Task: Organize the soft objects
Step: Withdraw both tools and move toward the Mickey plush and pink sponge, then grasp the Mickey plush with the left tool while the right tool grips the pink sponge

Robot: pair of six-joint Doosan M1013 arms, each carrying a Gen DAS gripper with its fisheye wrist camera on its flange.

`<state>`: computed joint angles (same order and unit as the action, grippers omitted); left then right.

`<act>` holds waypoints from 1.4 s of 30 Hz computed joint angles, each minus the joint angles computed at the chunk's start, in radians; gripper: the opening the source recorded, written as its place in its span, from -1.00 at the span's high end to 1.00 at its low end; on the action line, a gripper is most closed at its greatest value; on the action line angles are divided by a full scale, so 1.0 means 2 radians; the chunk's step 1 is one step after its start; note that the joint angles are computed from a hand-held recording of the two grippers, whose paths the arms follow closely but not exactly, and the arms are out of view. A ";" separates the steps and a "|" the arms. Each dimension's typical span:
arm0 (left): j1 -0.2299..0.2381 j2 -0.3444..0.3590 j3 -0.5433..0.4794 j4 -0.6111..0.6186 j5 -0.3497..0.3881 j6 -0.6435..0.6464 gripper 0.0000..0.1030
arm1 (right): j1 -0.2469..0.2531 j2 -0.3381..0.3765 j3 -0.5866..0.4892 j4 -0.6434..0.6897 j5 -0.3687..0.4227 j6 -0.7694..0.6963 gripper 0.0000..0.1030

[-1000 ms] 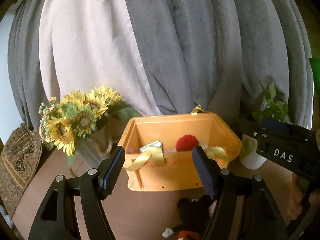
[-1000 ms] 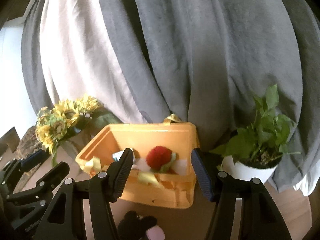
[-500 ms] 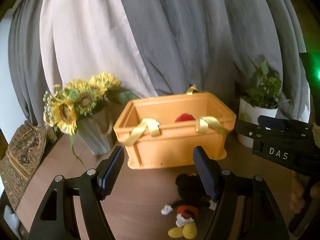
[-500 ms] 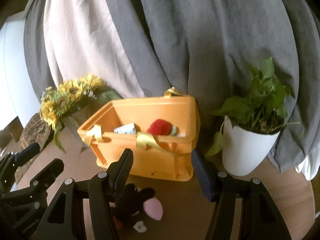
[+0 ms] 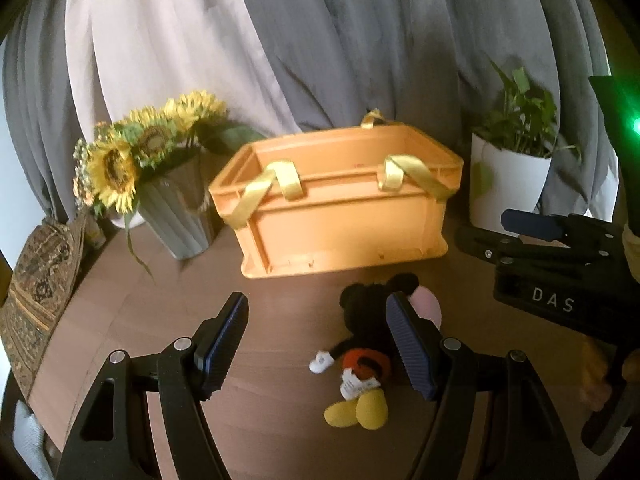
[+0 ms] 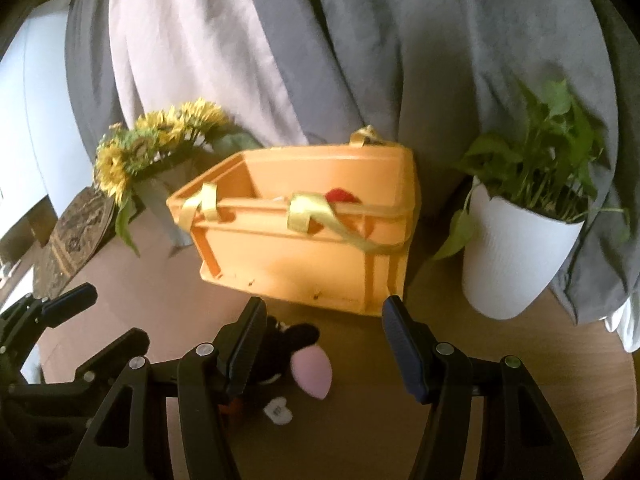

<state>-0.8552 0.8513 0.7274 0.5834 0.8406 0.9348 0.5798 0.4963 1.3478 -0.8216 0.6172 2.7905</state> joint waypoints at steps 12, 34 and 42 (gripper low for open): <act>0.004 0.024 -0.028 -0.084 0.049 0.060 -0.37 | -0.013 0.011 0.002 0.109 -0.016 -0.100 -0.19; 0.011 0.071 -0.085 -0.140 0.107 0.093 -0.32 | -0.032 0.044 -0.020 0.245 -0.011 -0.220 -0.19; 0.014 0.077 -0.091 -0.148 0.096 0.104 -0.07 | -0.035 0.056 -0.031 0.276 -0.008 -0.241 -0.18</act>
